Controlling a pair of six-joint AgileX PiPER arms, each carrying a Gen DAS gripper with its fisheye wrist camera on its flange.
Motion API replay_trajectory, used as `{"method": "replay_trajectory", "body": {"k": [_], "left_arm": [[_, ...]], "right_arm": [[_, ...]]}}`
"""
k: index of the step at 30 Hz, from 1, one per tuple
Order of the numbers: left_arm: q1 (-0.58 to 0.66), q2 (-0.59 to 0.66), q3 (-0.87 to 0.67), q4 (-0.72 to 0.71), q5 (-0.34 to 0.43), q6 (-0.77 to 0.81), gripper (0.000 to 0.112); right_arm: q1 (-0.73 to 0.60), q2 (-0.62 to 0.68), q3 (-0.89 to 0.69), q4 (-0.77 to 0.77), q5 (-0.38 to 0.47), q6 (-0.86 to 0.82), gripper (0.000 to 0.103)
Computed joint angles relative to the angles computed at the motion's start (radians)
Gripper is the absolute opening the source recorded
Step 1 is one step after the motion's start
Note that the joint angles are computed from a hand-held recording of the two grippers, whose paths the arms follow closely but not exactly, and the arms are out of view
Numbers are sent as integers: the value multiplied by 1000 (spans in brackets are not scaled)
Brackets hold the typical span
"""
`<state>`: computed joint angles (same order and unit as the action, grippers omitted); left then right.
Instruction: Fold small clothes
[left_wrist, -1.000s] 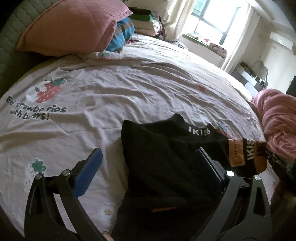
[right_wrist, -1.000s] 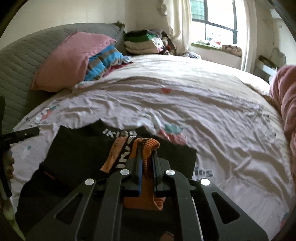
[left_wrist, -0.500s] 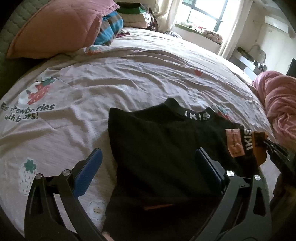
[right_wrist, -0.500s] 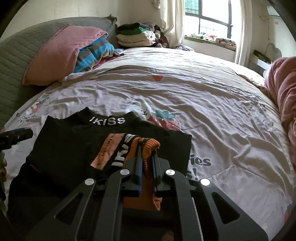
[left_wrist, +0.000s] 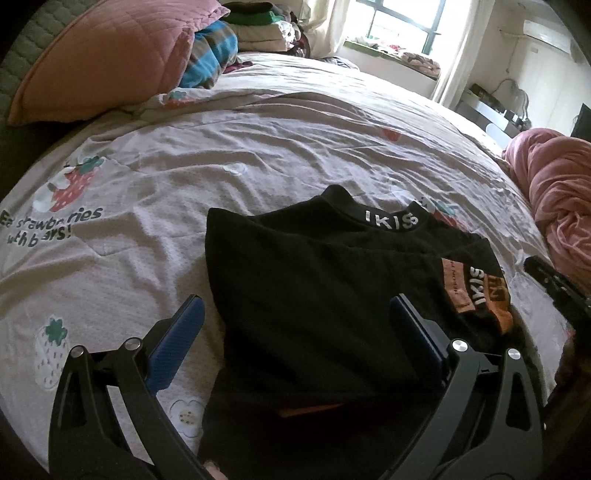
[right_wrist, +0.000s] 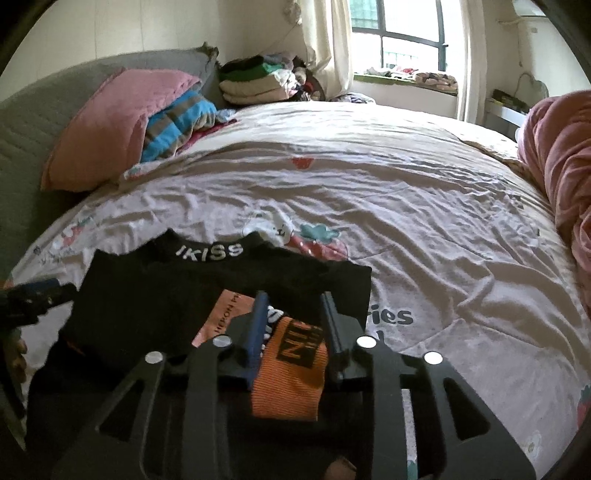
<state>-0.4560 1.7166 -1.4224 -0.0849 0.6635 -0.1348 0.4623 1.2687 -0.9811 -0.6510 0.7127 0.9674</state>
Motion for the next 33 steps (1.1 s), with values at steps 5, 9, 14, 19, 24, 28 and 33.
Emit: {"method": "replay_trajectory", "body": {"k": [5,9,14,19,24,28,33], "left_arm": [[-18,13,0,6,11,10,88],[-62,37,1,35,34,24,68],[-97,69,14,106,58,0,66],[-99,70,44,119,38,-10,67],[-85,76,42,81,37,25,67],[-76,74,45,52,36,50,68],[-78,71,47,62,36,44,68]], "right_arm": [[20,22,-23,106,-23,-98,36],[45,72,-46,186,-33,-170,36],[71,123,-46,220,-41,-181,41],[65,153,-29,226,-13,-165,41],[11,155,19,269,-27,-155,45],[46,149,27,204,-12,-75,46],[83,120,41,141,-10,17,56]]}}
